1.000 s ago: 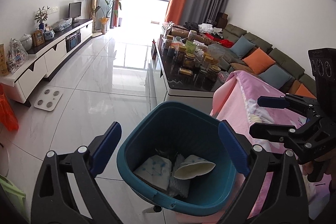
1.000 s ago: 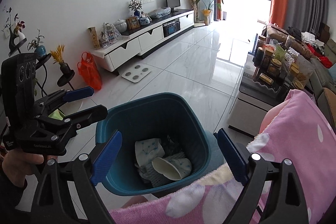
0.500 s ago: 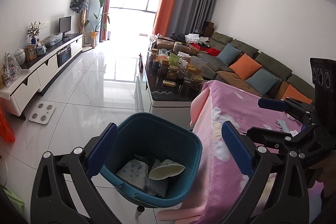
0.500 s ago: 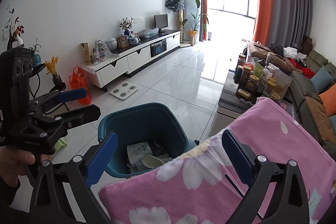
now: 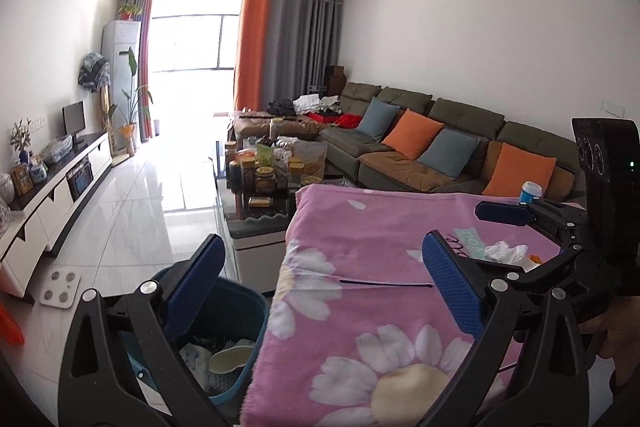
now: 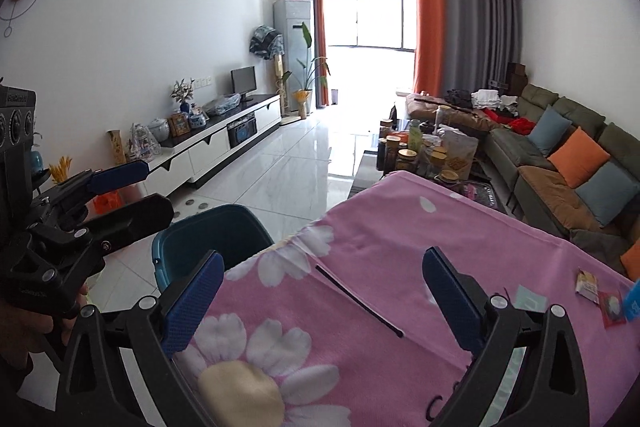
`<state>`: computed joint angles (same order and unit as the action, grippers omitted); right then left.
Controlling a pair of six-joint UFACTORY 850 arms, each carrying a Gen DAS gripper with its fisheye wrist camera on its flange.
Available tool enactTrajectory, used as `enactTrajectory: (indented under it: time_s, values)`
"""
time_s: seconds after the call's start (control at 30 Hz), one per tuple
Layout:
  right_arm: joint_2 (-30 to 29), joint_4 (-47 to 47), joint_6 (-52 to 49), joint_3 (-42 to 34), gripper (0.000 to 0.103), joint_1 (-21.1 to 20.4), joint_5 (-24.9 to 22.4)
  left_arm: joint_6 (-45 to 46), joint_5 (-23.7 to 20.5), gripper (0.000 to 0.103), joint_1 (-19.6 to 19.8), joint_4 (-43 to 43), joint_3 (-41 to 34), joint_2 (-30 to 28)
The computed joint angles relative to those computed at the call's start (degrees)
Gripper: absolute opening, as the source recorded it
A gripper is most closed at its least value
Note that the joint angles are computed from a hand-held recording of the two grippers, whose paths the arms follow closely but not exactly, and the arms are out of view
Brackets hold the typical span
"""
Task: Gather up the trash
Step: 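Move both open tools back over the table, then grasp the gold foil bag with the right tool while the left tool grasps the white tissue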
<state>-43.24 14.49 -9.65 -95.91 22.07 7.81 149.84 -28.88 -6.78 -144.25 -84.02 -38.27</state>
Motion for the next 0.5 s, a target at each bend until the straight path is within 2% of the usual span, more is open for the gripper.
enactTrajectory:
  time_s: [0.07,0.13,0.23,0.5]
  values:
    - [2.75,2.9,-1.7,4.64,0.096,-0.23,3.35,3.38,-1.55,0.097,-1.36,-3.17,1.28,0.82]
    - [5.55,11.0,-8.37,9.46,0.096,-0.22,7.06,4.06,-2.94,0.097,-2.31,-4.04,1.87,1.18]
    - [9.11,18.49,-13.14,15.59,0.096,-0.29,11.91,3.37,-4.26,0.097,-3.24,-4.15,2.14,1.29]
    - [16.38,30.78,-16.61,30.17,0.096,-0.13,22.59,2.01,-6.65,0.097,-5.78,-1.16,3.13,0.98]
